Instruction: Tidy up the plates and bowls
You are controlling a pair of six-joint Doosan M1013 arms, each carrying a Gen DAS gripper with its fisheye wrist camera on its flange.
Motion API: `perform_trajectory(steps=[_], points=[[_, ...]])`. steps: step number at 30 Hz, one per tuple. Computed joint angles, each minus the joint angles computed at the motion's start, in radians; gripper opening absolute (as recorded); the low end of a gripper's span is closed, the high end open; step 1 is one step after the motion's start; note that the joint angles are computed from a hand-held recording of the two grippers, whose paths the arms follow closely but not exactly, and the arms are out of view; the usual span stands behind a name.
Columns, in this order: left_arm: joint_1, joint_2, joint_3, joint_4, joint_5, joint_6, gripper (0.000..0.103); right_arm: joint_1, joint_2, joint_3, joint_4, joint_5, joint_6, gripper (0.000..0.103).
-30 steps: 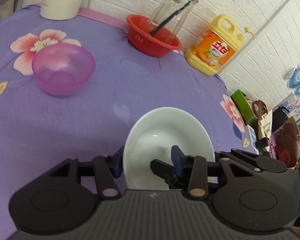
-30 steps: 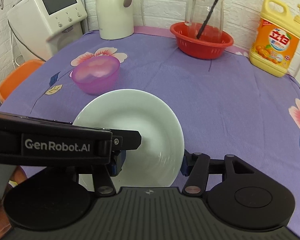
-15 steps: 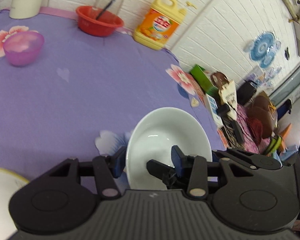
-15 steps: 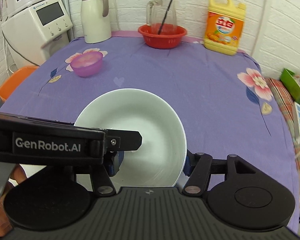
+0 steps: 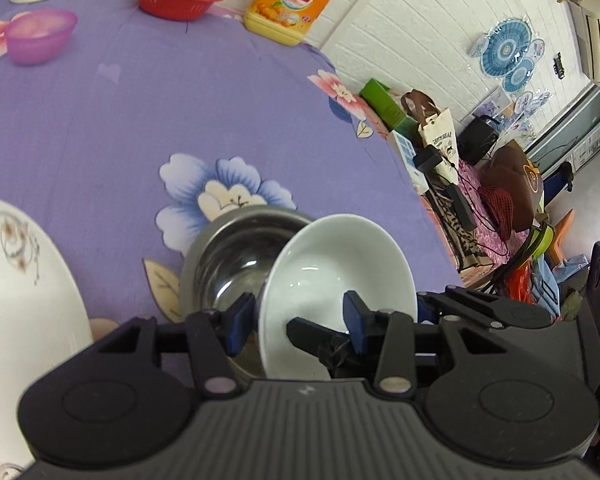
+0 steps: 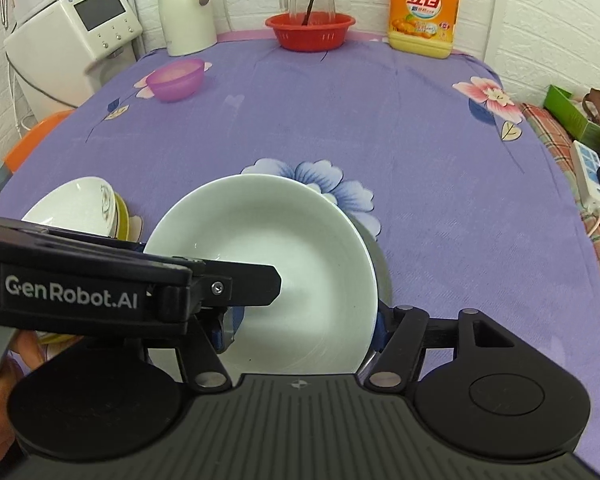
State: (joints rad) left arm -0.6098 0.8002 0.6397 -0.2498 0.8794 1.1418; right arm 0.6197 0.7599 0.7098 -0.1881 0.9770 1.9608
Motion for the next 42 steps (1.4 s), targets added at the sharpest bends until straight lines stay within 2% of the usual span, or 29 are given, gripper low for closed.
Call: perform_trajectory(steps=[5,10,13,20,29,37,42], points=[[0.006,-0.004,0.011,0.007,-0.026,-0.005,0.044,-0.003,-0.015,0.034,-0.028,-0.05,0.043,0.101],[0.01,-0.022,0.036,0.01,-0.074,0.016,0.05,-0.015,-0.043,0.083,-0.02,-0.128,0.101,0.103],[0.013,-0.031,0.044,0.016,-0.093,0.022,0.055,-0.014,-0.051,0.098,-0.062,-0.154,0.141,0.103],[0.023,-0.052,0.074,0.053,-0.124,0.007,0.064,-0.026,-0.062,0.128,-0.045,-0.206,0.175,0.103],[0.052,-0.066,0.107,0.146,-0.127,-0.114,0.073,-0.026,-0.051,0.11,-0.007,-0.228,0.163,0.103],[0.084,-0.098,0.168,0.216,-0.153,-0.211,0.076,-0.023,-0.008,0.026,0.003,-0.191,0.122,0.103],[0.108,-0.101,0.176,0.212,-0.152,-0.247,0.077,-0.022,0.033,-0.053,0.037,-0.152,0.089,0.103]])
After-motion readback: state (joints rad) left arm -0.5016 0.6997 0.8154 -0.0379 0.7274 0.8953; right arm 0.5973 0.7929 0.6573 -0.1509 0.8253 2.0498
